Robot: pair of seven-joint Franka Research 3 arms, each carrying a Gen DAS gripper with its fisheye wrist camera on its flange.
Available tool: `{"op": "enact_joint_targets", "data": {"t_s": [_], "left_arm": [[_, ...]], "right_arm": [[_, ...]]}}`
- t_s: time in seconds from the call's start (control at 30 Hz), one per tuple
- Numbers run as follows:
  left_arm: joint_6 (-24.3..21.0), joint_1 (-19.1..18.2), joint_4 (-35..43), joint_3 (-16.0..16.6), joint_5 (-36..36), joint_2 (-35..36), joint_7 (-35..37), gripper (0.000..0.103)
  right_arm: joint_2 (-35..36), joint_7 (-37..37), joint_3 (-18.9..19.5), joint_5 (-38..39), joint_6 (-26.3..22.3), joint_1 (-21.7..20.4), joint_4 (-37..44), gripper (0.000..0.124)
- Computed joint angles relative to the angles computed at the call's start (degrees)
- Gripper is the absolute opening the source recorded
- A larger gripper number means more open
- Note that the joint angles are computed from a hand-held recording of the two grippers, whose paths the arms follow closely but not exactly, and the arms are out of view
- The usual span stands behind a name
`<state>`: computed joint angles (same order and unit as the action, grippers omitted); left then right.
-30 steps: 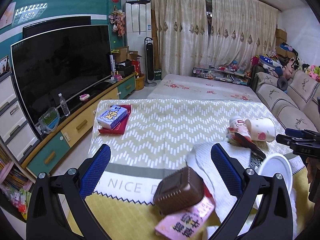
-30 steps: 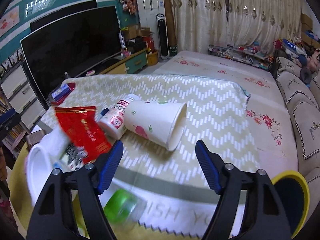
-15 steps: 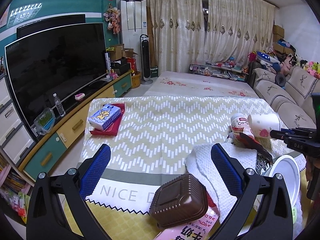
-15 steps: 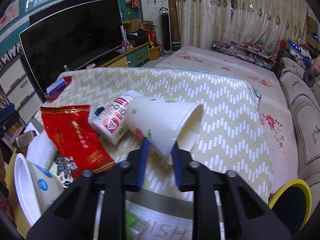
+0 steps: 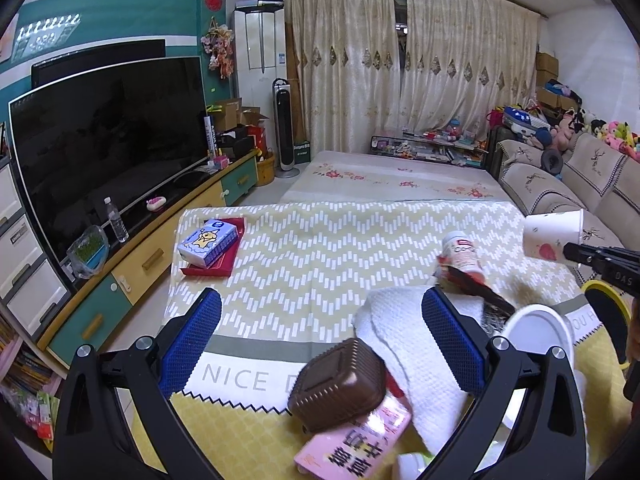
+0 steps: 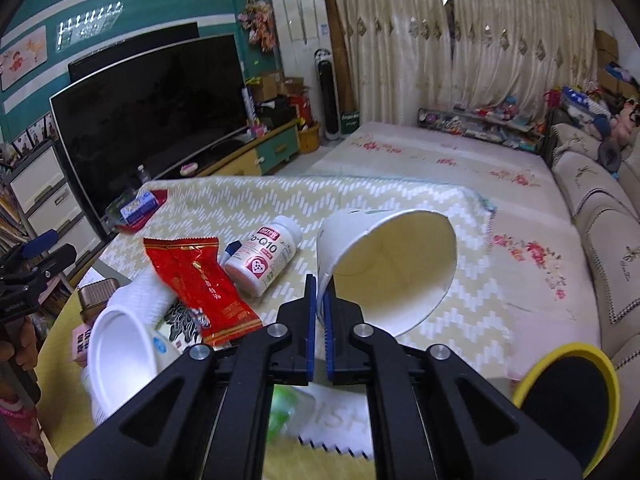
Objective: Collect trash
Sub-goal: 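Grasp the white paper cup with the right gripper, then carry the paper cup to the yellow-rimmed bin and release it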
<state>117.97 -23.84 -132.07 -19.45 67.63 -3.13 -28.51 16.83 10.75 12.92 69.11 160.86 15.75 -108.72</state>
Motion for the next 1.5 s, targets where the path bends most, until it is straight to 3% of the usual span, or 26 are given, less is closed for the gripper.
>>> {"op": "enact_joint_targets", "data": {"t_s": [0.2,0.33,0.43,0.57,0.7,0.77,0.9,1.07,1.13,1.2,1.3,1.37,1.5], "left_arm": [[-0.99,-1.90,1.62,-1.42,-0.25,0.48,0.21,0.099],[-0.67,-3.15,3.26,-1.78,0.00,1.72,0.57,0.099],[-1.22,-4.33,5.30,-1.99,0.22,3.46,1.09,0.099],[-0.91,-5.72,8.12,-1.67,0.42,5.64,2.30,0.099],[-2.02,-7.29,11.68,-1.20,0.61,8.11,4.46,0.099],[-2.25,-7.99,13.53,-0.87,0.70,9.35,5.85,0.099],[-2.40,-9.36,16.97,-0.08,0.96,11.77,8.02,0.099],[1.57,-9.79,18.20,1.05,0.90,12.91,9.56,0.099],[3.15,-9.95,19.19,1.30,0.72,14.00,11.15,0.099],[5.94,-9.93,20.02,1.63,0.49,15.10,12.97,0.095],[7.99,-9.96,21.81,2.36,-1.95,17.15,15.65,0.077],[9.69,-9.87,22.43,3.05,-3.40,18.22,16.65,0.058],[12.74,-9.61,23.05,4.18,-6.10,19.86,19.18,0.047]], "right_arm": [[-6.67,-5.66,-2.45,6.88,1.86,-2.09,-7.11,0.004],[-7.47,-2.93,-5.38,5.05,5.06,-2.52,-9.87,0.004],[-5.78,2.06,-7.02,1.21,7.20,-3.80,-10.38,0.004],[-2.11,12.33,-8.75,-8.71,10.03,-5.00,-10.26,0.004],[2.71,24.34,-12.49,-20.92,9.83,-3.77,-7.94,0.004],[4.63,26.22,-11.95,-22.78,9.66,-4.95,-6.64,0.005],[6.89,30.54,-10.71,-26.59,9.24,-6.88,-4.88,0.019],[5.65,27.09,-2.87,-24.36,11.58,-14.08,-6.77,0.024],[4.88,25.94,-1.52,-23.44,11.49,-15.46,-7.28,0.029],[3.96,23.46,0.28,-20.98,11.69,-17.02,-8.28,0.029],[2.55,19.23,1.94,-16.30,11.16,-18.40,-9.35,0.029],[1.68,16.78,1.92,-13.45,10.66,-18.20,-9.90,0.030],[0.63,13.46,0.48,-9.59,9.81,-16.55,-10.29,0.031]]}}
